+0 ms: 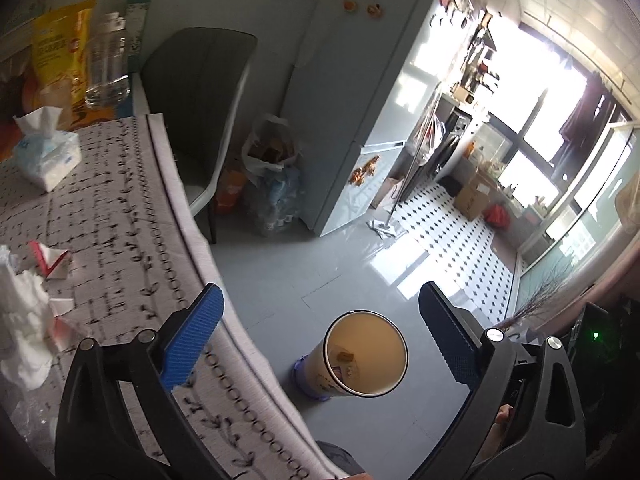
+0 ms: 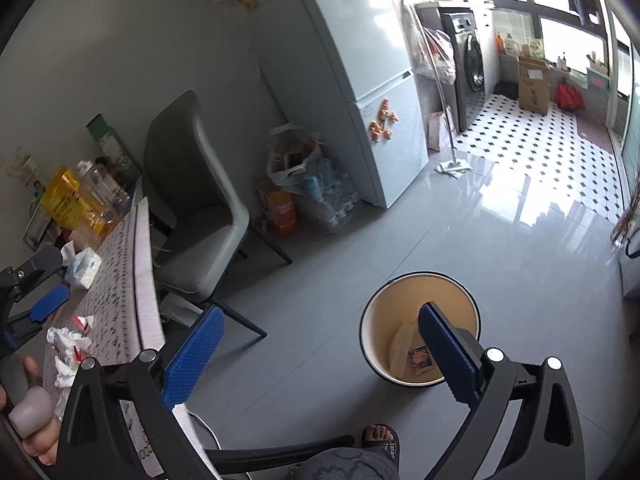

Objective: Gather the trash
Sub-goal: 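Move both grippers back toward the remaining trash on the table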

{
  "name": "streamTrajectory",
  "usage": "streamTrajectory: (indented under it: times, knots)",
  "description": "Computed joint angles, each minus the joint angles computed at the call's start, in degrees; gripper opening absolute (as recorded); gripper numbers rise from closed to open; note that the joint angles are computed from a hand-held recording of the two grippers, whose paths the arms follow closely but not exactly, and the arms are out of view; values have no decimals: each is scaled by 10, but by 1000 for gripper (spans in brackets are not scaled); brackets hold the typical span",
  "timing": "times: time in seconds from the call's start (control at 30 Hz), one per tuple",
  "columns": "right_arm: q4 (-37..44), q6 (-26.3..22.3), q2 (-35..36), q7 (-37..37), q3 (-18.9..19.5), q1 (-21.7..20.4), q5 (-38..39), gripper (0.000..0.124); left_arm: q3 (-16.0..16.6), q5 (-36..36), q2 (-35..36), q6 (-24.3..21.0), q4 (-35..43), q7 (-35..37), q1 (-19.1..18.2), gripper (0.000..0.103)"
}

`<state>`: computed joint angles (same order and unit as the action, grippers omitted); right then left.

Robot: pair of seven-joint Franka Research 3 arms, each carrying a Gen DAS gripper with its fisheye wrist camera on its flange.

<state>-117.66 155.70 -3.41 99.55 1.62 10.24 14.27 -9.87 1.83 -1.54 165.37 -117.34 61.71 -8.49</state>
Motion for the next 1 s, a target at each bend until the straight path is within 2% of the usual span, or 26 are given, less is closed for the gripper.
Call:
streamTrajectory:
  times: [0.23, 0.53, 0.6, 0.77, 0.87, 0.97, 1.0]
  knots:
    - [-4, 0, -18, 8, 17, 20, -12, 95, 25, -13, -83, 26, -89, 1, 10, 97]
    - [21, -4, -15, 8, 37, 53, -22, 95, 91, -66, -193, 48, -197, 17, -7, 97]
    - [28, -3, -12, 0, 40, 62, -13, 95, 84, -48, -213, 44, -212, -2, 17, 97]
    - [43, -2, -2, -26, 44, 80, 12, 95, 91, -20, -253, 35, -246, -26, 52, 97]
    - [56, -8, 7, -37, 46, 88, 18, 95, 123, -30, -274, 37, -269, -18, 42, 97]
    - [66, -10, 15, -46, 49, 96, 25, 95, 126, -22, -290, 34, -286, -22, 60, 93]
    - [69, -10, 18, -50, 50, 98, 28, 95, 136, -25, -293, 31, -291, -17, 56, 90]
